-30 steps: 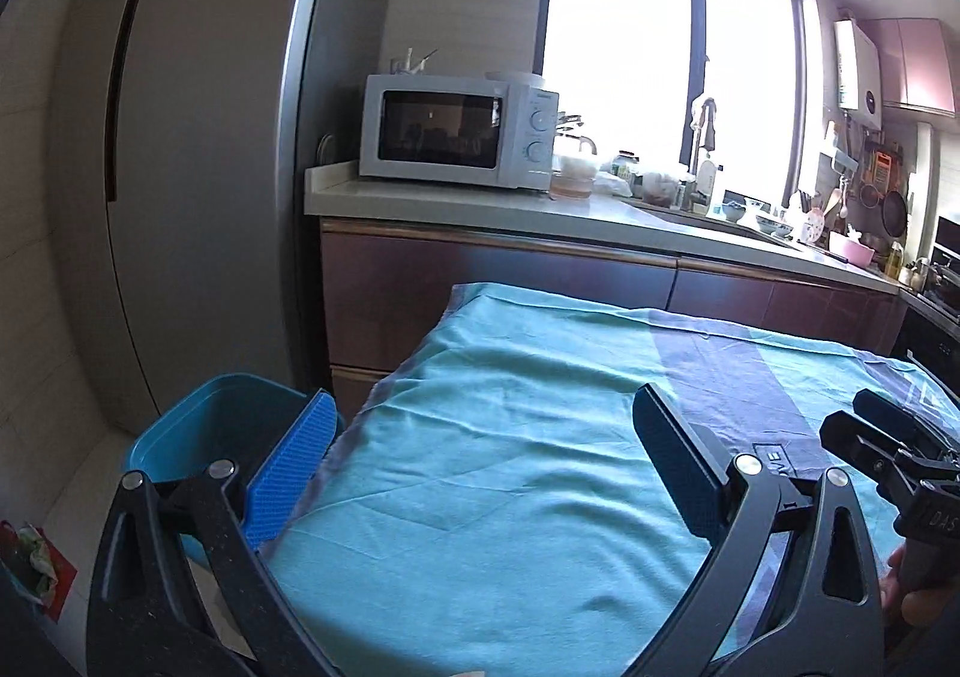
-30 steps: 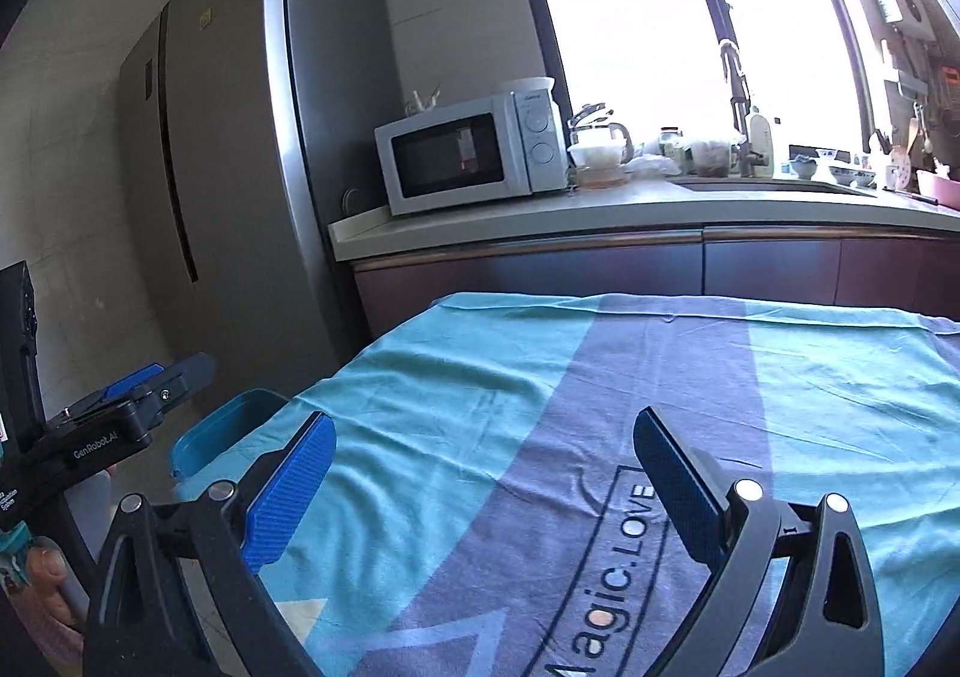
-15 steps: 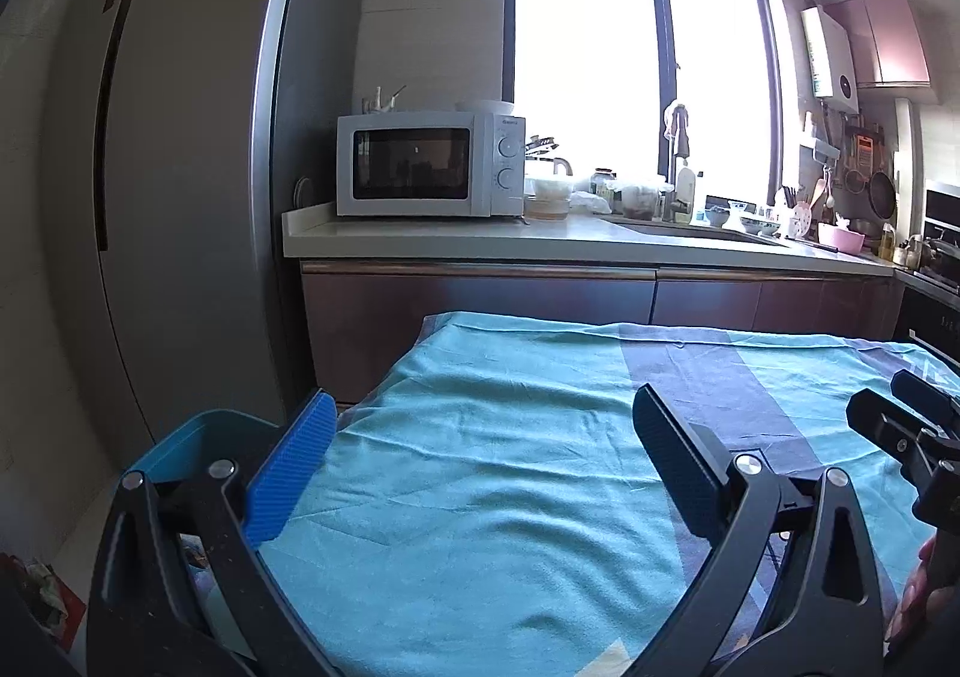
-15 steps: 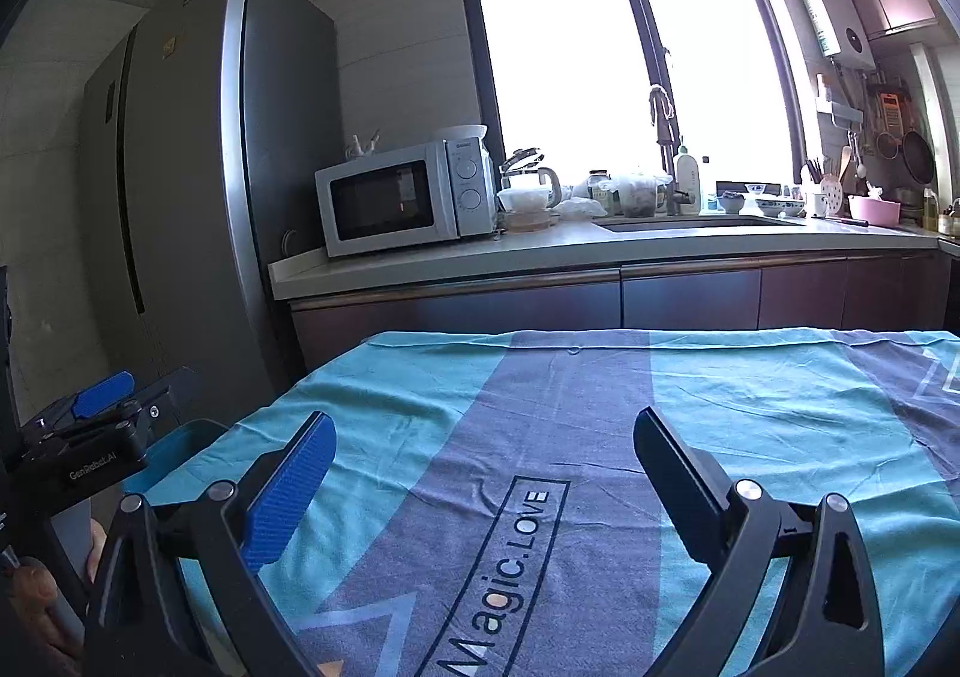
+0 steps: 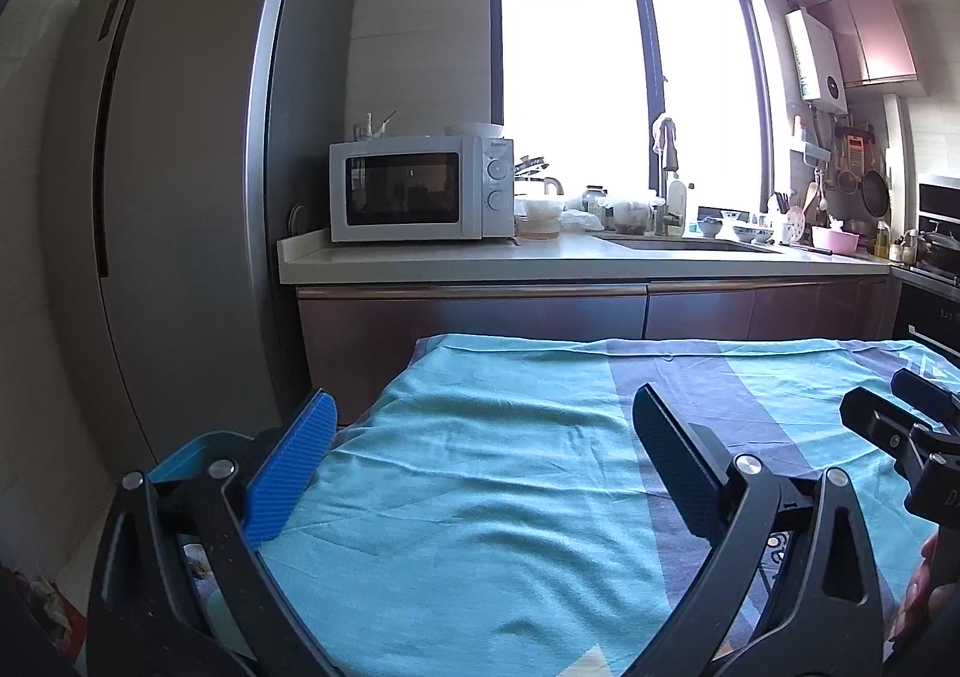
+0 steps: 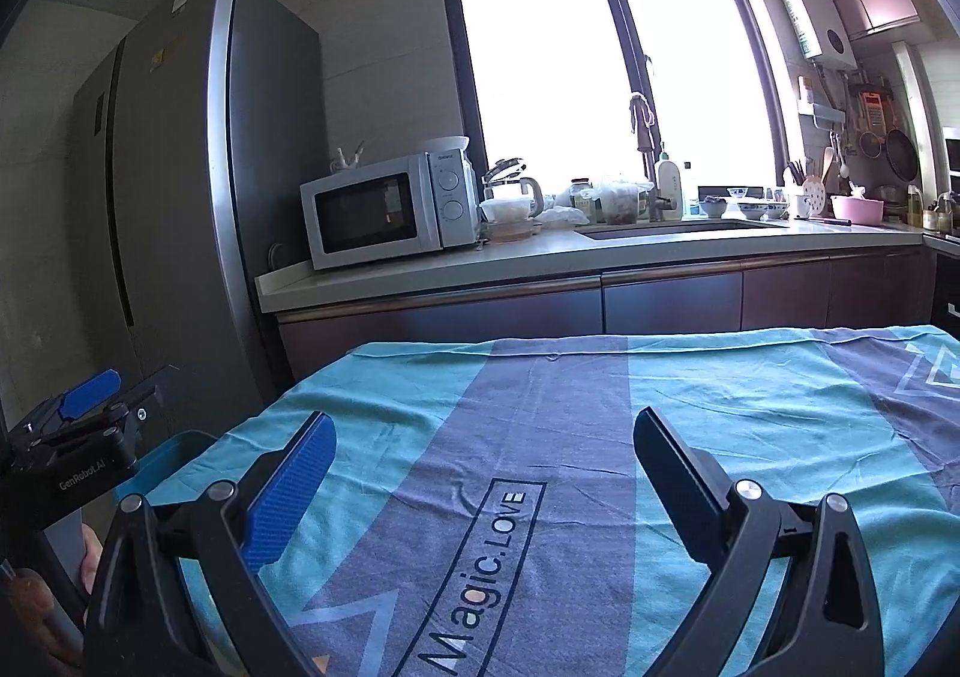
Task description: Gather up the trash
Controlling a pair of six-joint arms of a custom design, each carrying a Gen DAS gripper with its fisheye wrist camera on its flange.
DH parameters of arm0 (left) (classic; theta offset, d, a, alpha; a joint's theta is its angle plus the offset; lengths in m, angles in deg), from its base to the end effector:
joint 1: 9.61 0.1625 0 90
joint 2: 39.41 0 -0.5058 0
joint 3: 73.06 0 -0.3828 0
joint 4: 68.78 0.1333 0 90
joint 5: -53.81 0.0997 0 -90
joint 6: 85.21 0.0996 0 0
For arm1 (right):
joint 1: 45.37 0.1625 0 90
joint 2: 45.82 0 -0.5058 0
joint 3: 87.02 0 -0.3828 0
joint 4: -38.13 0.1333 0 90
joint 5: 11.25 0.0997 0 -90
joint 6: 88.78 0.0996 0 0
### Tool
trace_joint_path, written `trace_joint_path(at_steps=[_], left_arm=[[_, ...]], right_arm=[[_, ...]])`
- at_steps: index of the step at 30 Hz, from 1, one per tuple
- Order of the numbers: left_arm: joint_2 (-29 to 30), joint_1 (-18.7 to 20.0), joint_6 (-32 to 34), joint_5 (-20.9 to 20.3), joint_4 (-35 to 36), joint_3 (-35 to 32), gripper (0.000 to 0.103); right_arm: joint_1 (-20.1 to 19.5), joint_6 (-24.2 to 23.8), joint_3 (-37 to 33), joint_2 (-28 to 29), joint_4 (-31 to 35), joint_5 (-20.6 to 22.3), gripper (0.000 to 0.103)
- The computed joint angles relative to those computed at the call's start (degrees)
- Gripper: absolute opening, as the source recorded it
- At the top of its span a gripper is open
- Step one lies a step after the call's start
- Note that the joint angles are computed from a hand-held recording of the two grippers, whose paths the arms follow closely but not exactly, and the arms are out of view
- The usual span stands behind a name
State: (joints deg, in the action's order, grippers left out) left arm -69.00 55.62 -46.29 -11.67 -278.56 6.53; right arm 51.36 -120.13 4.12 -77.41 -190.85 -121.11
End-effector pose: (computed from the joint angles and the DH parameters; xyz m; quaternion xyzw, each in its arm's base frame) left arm -0.1789 -0.8045 0.1813 0.3197 0.7450 -0.5332 0.2417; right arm 0.1849 -0.7185 0.1783 0.1430 -0.7522 0.5866 0.2638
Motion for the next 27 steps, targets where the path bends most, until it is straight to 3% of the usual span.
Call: trace_joint_path(at_steps=[27], left_arm=[[0.2, 0.1, 0.9, -0.7, -2.5, 0.3, 0.097]], right_arm=[[-0.1, -0.2, 0.1, -0.4, -0.3, 0.4, 0.096]])
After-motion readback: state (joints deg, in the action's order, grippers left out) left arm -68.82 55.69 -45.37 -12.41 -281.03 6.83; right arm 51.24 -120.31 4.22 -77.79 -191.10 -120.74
